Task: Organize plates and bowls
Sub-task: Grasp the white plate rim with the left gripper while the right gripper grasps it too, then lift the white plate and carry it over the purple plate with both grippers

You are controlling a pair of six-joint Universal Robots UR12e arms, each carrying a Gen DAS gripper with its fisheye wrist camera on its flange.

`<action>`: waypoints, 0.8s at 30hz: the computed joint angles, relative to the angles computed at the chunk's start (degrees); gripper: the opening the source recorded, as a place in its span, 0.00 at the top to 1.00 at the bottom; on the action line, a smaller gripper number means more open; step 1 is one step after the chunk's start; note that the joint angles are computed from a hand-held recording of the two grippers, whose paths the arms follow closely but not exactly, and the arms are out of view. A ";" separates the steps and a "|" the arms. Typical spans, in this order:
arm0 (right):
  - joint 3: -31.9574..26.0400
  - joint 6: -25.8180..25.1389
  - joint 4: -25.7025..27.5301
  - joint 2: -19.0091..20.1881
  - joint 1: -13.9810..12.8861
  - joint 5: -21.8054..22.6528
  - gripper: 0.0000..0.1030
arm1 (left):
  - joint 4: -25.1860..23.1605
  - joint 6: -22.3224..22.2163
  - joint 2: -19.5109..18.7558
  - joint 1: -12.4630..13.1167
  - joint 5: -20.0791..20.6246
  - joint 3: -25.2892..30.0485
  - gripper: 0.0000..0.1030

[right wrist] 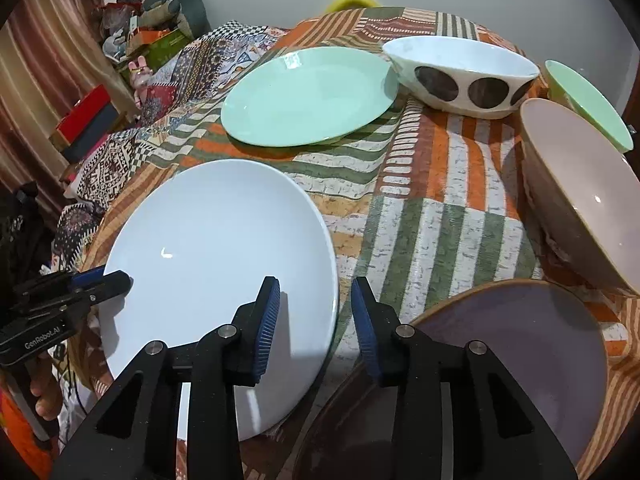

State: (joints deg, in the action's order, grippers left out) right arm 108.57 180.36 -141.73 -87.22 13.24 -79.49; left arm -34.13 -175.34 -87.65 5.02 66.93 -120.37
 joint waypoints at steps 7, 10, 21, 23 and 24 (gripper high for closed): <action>-0.17 -0.81 0.24 0.06 0.36 -0.97 0.73 | -0.55 -0.68 0.04 -0.66 1.67 0.40 0.78; -0.25 0.80 0.80 -0.06 -0.21 0.39 0.80 | -0.78 -0.75 0.28 -1.00 2.79 0.49 0.78; 0.90 2.24 0.27 -1.66 -0.38 1.94 0.81 | -0.84 -1.60 2.03 -1.05 3.87 0.09 0.78; 1.09 2.30 -0.20 -2.07 -0.32 1.95 0.81 | -0.71 -1.74 2.49 -1.10 3.91 0.05 0.78; 1.19 2.38 -0.44 -2.32 -0.34 2.01 0.81 | -0.57 -1.87 2.70 -1.17 4.01 0.05 0.78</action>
State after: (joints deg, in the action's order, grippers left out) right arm 109.76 182.75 -142.18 -89.54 12.89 -77.48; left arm -34.69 -177.21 -84.95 3.84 70.93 -120.32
